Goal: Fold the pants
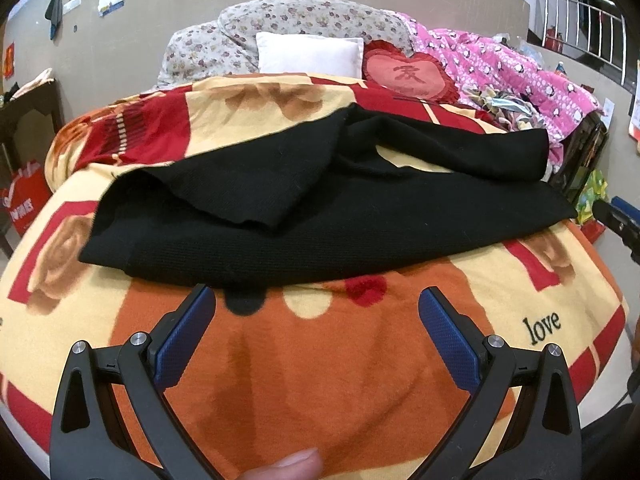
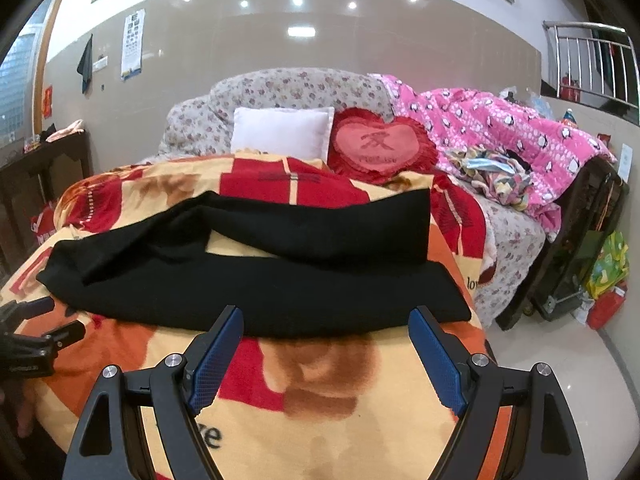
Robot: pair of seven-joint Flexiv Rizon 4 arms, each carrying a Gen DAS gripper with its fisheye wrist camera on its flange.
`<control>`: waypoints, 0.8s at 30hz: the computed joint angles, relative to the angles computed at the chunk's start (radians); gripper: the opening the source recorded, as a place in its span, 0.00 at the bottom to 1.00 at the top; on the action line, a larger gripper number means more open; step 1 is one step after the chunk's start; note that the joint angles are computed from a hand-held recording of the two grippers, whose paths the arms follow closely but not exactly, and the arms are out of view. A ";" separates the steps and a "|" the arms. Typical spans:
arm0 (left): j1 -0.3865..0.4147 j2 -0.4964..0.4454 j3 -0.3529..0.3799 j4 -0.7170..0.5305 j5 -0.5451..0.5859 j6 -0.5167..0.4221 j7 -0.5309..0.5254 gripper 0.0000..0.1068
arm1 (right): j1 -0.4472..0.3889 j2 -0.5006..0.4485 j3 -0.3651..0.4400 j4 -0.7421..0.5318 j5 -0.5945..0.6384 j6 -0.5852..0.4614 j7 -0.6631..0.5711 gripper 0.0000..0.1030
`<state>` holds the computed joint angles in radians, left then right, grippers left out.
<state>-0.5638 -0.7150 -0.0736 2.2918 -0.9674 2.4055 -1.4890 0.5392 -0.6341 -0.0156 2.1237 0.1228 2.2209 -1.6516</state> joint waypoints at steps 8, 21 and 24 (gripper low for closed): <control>-0.010 0.052 -0.003 -0.010 -0.132 -0.065 0.152 0.96 | -0.045 0.012 0.034 0.019 -0.032 0.015 0.034 0.81; -0.026 0.098 0.006 -0.019 -0.214 -0.113 0.249 0.96 | 0.012 0.007 -0.011 0.013 0.012 0.006 -0.011 0.81; -0.029 0.097 -0.008 -0.031 -0.271 -0.099 0.308 0.96 | 0.014 0.005 -0.010 0.012 0.019 0.010 -0.018 0.81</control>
